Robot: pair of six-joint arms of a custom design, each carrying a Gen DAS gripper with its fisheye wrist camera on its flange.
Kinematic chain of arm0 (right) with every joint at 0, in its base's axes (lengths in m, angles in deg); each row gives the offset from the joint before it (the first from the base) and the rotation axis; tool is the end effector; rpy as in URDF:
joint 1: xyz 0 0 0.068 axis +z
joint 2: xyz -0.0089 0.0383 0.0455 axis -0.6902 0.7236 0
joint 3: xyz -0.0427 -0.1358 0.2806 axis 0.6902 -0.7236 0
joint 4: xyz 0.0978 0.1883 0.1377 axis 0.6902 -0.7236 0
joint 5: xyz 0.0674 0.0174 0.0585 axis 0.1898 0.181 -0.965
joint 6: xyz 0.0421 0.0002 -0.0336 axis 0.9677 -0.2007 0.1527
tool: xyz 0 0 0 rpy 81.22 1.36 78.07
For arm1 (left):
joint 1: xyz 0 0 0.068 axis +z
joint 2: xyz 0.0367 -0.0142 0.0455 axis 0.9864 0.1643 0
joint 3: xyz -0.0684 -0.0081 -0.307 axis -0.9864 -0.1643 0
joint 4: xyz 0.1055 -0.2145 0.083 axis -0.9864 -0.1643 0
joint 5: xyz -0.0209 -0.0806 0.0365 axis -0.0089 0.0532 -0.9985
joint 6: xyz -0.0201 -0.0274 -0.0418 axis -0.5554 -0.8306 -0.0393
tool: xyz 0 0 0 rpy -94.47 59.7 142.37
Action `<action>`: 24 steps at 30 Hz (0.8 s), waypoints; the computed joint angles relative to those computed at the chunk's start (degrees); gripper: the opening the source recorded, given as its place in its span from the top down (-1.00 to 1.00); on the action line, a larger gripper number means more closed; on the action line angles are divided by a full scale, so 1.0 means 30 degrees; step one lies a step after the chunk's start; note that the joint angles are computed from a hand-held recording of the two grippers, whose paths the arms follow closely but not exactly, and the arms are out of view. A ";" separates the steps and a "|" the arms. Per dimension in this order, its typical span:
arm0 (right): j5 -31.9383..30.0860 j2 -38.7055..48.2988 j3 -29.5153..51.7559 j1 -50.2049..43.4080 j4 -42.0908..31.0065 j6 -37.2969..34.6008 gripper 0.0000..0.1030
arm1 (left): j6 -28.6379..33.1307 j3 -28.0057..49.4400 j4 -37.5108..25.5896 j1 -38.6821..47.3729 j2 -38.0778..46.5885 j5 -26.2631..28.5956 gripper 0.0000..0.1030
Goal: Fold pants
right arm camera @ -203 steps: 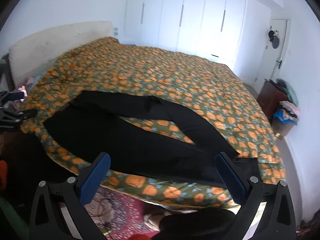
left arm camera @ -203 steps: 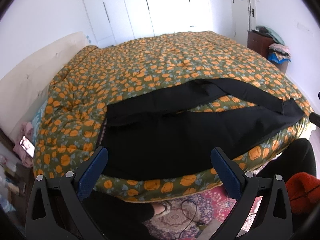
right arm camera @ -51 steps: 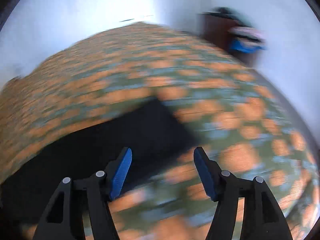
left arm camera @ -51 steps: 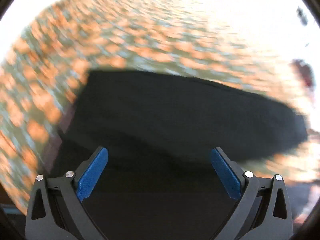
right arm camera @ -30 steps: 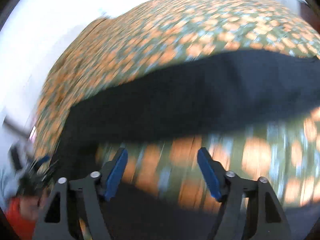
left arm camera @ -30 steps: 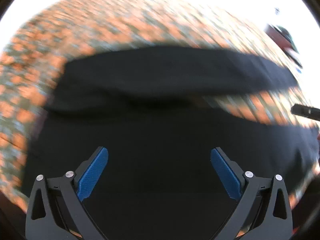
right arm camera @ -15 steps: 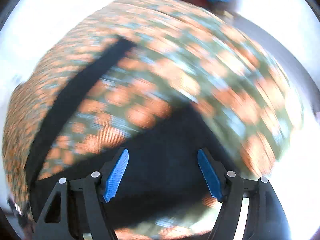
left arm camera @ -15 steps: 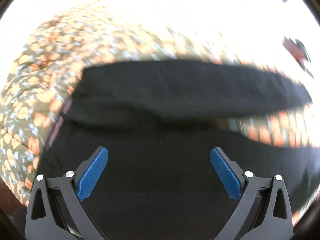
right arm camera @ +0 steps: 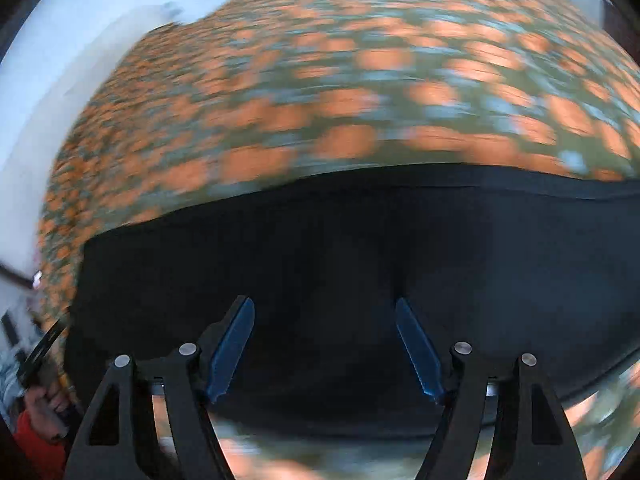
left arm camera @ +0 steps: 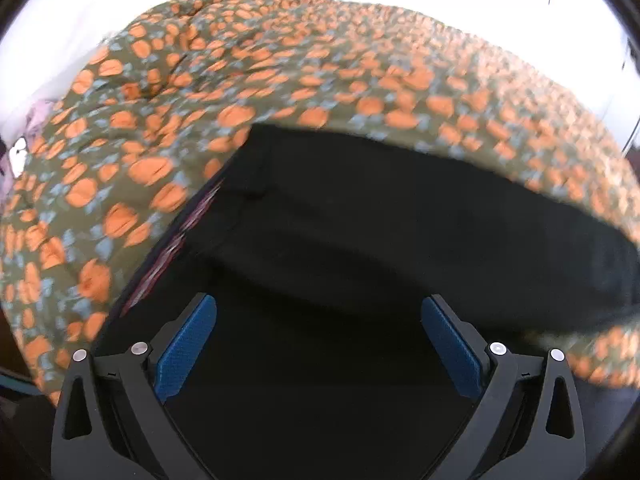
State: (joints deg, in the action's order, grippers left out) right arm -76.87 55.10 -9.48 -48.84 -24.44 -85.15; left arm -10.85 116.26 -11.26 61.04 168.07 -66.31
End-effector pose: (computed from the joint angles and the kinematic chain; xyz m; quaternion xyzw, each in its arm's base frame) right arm 0.4187 -0.0245 0.1515 -0.0596 0.9696 0.1743 0.1609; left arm 0.2024 -0.0568 0.1884 -0.2028 0.9378 0.0724 0.2723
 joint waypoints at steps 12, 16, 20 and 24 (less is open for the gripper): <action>0.5923 0.3533 0.6556 -0.5234 -0.0898 -0.0235 -0.22 | -0.2156 0.0056 -0.1577 -0.1608 0.0651 -0.0187 -0.99; 0.6717 0.0678 0.2018 -0.6553 0.3061 -0.1334 0.88 | -0.2689 0.0469 -0.2550 -0.3041 0.0248 -0.0641 -0.99; 0.2932 -0.5382 -0.4562 -0.7995 0.6961 -0.3498 0.90 | -0.2973 0.0518 -0.3248 -0.3913 -0.0792 -0.1160 -0.99; -0.1630 -1.2314 -0.9502 -1.2319 0.4407 -0.8054 0.95 | -0.3216 0.0173 -0.3721 -0.4490 -0.1949 -0.1123 -0.99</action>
State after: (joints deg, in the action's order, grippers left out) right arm -81.76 18.16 -37.98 -85.79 -11.22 -109.32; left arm -20.50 116.78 -22.43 47.56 162.23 -69.67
